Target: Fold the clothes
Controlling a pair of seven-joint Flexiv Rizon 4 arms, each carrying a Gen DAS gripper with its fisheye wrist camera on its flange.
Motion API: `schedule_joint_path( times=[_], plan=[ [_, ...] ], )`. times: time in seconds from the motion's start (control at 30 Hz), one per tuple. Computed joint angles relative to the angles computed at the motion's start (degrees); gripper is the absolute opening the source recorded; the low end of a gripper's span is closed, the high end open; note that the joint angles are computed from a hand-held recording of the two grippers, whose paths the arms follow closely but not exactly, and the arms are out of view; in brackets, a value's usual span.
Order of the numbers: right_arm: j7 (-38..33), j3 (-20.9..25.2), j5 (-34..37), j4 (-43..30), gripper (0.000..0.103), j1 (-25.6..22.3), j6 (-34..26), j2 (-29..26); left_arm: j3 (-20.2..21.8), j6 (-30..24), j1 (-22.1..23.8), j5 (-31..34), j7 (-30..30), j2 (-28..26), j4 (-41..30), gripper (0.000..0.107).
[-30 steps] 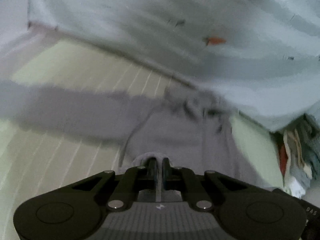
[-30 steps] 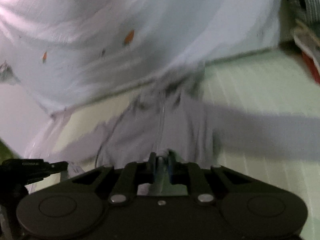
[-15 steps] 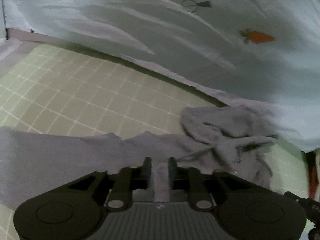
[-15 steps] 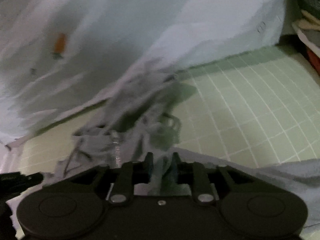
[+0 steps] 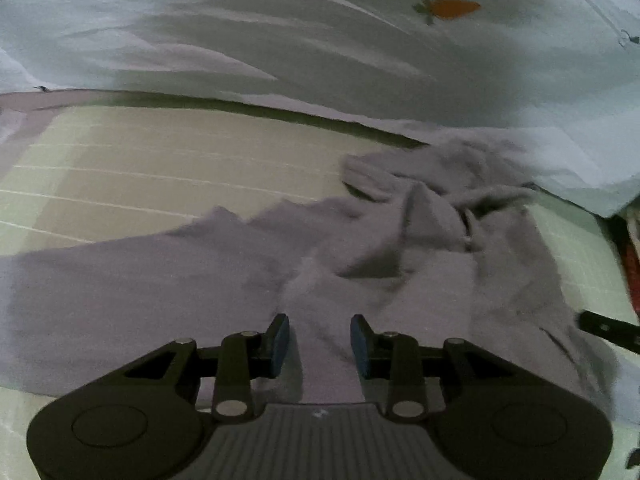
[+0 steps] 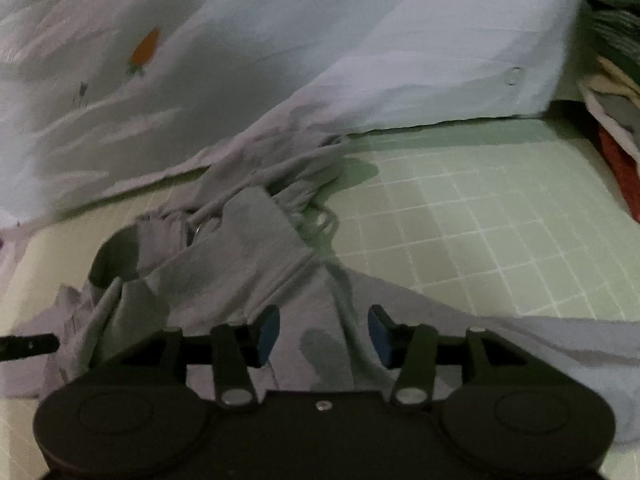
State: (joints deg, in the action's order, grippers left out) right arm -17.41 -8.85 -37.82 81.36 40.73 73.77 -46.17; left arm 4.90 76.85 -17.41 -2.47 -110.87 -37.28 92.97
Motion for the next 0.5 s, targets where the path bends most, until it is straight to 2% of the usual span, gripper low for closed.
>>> schedule_joint_path(
  times=[0.07,0.3,0.43,0.5],
  plan=[
    [-2.8,1.5,0.5,-2.6,0.057,-1.2,-0.4,-1.8,-1.7,-0.5,1.0,-0.6,1.7,-1.1,-1.5,0.036],
    [-11.5,5.1,4.7,-11.0,0.058,-3.4,-5.0,-7.1,-4.5,-5.7,2.8,-3.6,5.2,-6.2,-8.1,0.041],
    [-14.6,6.1,7.2,-13.2,0.056,-3.8,-5.6,-8.8,-3.4,-6.4,1.7,-3.0,5.5,-7.1,-9.5,0.042],
    [-16.2,7.0,8.5,-13.9,0.049,-4.2,-5.6,-9.4,-2.3,-6.3,1.0,-2.1,5.2,-6.9,-9.4,0.040]
  ],
)
